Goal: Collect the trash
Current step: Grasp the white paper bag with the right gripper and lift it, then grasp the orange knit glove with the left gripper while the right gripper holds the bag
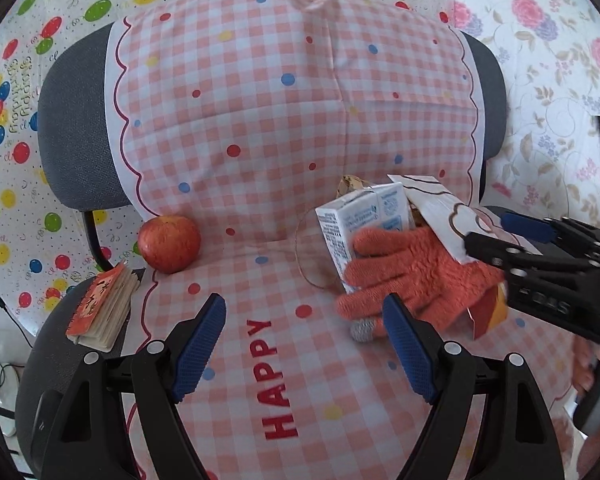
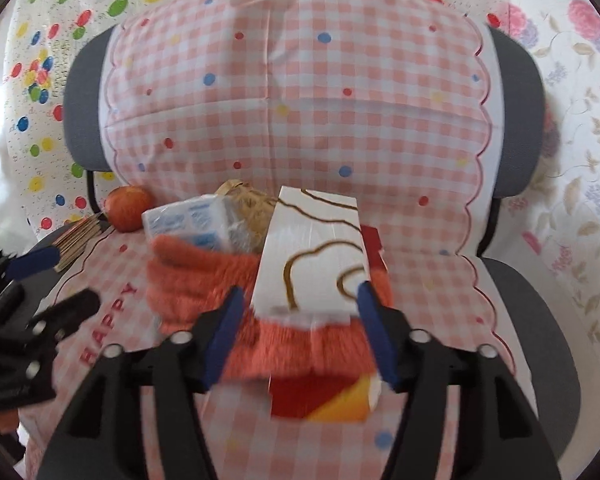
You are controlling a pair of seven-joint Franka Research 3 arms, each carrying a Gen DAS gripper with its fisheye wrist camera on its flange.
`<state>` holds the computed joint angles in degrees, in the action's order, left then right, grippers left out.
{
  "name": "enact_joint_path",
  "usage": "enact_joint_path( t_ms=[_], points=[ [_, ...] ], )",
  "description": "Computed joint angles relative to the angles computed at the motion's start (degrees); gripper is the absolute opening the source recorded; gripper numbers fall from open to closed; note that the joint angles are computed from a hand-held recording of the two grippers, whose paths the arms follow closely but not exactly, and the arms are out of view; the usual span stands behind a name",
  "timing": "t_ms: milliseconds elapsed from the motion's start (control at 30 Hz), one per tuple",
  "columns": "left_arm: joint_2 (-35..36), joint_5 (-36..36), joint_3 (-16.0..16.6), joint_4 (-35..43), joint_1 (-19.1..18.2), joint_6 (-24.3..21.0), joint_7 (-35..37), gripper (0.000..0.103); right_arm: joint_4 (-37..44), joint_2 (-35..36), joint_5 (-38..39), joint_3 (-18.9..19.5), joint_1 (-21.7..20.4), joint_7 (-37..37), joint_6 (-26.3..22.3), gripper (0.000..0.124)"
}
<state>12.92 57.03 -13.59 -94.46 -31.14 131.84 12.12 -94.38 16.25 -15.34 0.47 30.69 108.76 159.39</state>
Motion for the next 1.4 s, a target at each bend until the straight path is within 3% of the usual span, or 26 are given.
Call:
enact_joint_path(
  t_ms=[167,233,267,333,433,600,700,933,1100,1267,1400],
  points=[
    [0.07,-0.39,0.19,-0.34,0.42,1.41,-0.21,0.081,2.1,2.24,2.24,0.26,-0.42,-0.29,-1.69,0.058],
    [-0.12,-0.77,0.09,-0.78,0.45,1.5,-0.3,0.081,1.67,2.12,1.25,-0.38,0.27,0.37,-1.61,0.043],
    [-0.23,-0.97,0.03,-1.03,0.46,1.59,-0.33,0.081,0.62,1.53,0.55,-0.79,0.63,1.22,-0.66,0.041],
    [-0.54,-1.3,-0.09,-1.6,0.51,1.77,-0.45,0.081,-0.69,0.65,-1.03,-1.58,1.26,2.99,0.5,0.023],
    [-1.25,-1.31,-0.47,-2.59,0.35,2.0,-0.47,0.081,-2.51,-1.03,-4.8,-2.56,2.08,5.53,1.78,0.009],
    [-2.62,-0.67,-1.24,-4.15,0.11,2.45,-1.39,0.081,-9.47,-7.84,-10.31,-3.09,1.29,11.78,8.59,0.006],
    [-2.29,-0.42,-1.74,-3.59,-0.3,2.22,-1.29,0.081,-13.96,-13.09,-19.04,-3.7,0.56,20.43,10.53,0.005],
    [3.17,-1.0,-1.53,3.38,-3.02,1.29,2.96,0.081,-23.82,-22.52,-31.62,0.53,-6.39,33.29,10.68,0.004],
    [8.46,-2.74,0.06,10.41,-5.6,1.34,6.63,0.081,-28.96,-25.91,-30.29,2.71,-11.07,34.51,11.61,0.004],
    [13.4,-4.53,1.82,16.86,-7.93,1.61,10.52,0.08,-30.99,-29.18,-42.3,9.96,-20.93,47.25,10.23,0.004],
    [17.58,-7.22,3.36,22.33,-9.26,1.86,13.73,0.075,-32.28,-30.3,-43.62,12.64,-25.02,48.78,10.03,0.004]
  ],
)
